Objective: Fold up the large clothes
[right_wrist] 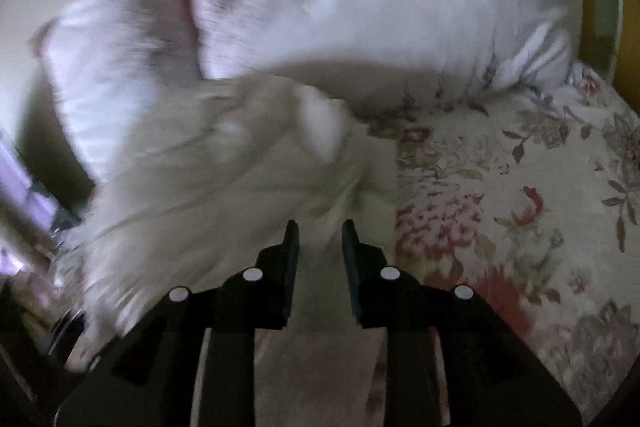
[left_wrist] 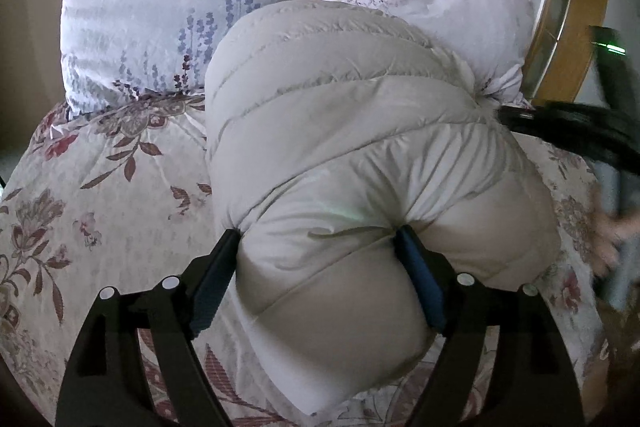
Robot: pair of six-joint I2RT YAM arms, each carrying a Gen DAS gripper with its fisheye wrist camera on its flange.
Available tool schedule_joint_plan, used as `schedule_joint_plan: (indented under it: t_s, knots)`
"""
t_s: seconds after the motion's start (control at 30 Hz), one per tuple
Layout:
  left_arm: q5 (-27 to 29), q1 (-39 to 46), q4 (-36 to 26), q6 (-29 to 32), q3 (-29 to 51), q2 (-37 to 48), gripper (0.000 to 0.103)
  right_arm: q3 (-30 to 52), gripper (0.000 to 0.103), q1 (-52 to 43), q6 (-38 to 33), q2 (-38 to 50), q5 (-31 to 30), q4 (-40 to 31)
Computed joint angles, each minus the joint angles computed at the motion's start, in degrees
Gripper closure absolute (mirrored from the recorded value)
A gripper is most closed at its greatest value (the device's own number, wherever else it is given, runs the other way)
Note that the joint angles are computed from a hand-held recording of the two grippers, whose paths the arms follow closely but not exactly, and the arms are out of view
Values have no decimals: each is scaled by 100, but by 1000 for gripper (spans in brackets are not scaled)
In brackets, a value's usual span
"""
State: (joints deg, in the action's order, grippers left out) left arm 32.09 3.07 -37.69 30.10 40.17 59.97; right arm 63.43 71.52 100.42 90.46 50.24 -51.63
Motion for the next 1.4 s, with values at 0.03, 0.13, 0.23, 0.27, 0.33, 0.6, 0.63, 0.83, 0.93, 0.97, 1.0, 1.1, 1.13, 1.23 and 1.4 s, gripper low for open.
schedule_joint_plan:
  t_s: [0.03,0.13,0.23,0.27,0.33,0.6,0.63,0.83,0.93,0.97,1.0,1.1,1.13,1.23,1.4]
  knots:
    - [-12,-14,0,-14,-13,-29,23,160,78,362,136,117,132,-144]
    - [-56,-45,34,-43,-37,-50,23,290,81,644,-124,463,-251,156]
    - [-44,-39,-8,-72,-31,-49,20,295,82,470,-210,830,-762,384]
    - [-59,-44,-14,-79,-37,-57,20,112,82,380,-254,803,-813,649]
    - [-122,-83,36,-112,-94,-106,20,5,82,250,-380,763,-868,814]
    - [194,499,-574,482,-92,-488,20,1001,77,1205,709,1222,-337,-763]
    - [203,527,-608,523,-117,-550,20,1052,76,1289,817,1262,-334,-831]
    - [-99,242,-349,271,-418,-886,20,843,76,1061,592,1496,-746,-275]
    - [-219,170,-326,165,-482,-1062,18,805,76,935,470,1507,-783,-164]
    - [-253,151,-325,129,-502,-1111,17,798,76,918,448,1502,-790,-150]
    - [-305,119,-313,80,-529,-1167,16,723,76,897,417,1459,-795,-88]
    - [-432,28,-242,-39,-603,-1284,13,658,76,890,404,1413,-782,-18]
    - [-480,-2,-214,-78,-633,-1328,11,677,76,898,414,1426,-774,-26]
    - [-620,-86,-116,-198,-711,-1432,8,698,76,912,437,1440,-761,-45]
    - [-768,-137,67,-362,-788,-1428,1,621,76,892,396,1415,-749,50]
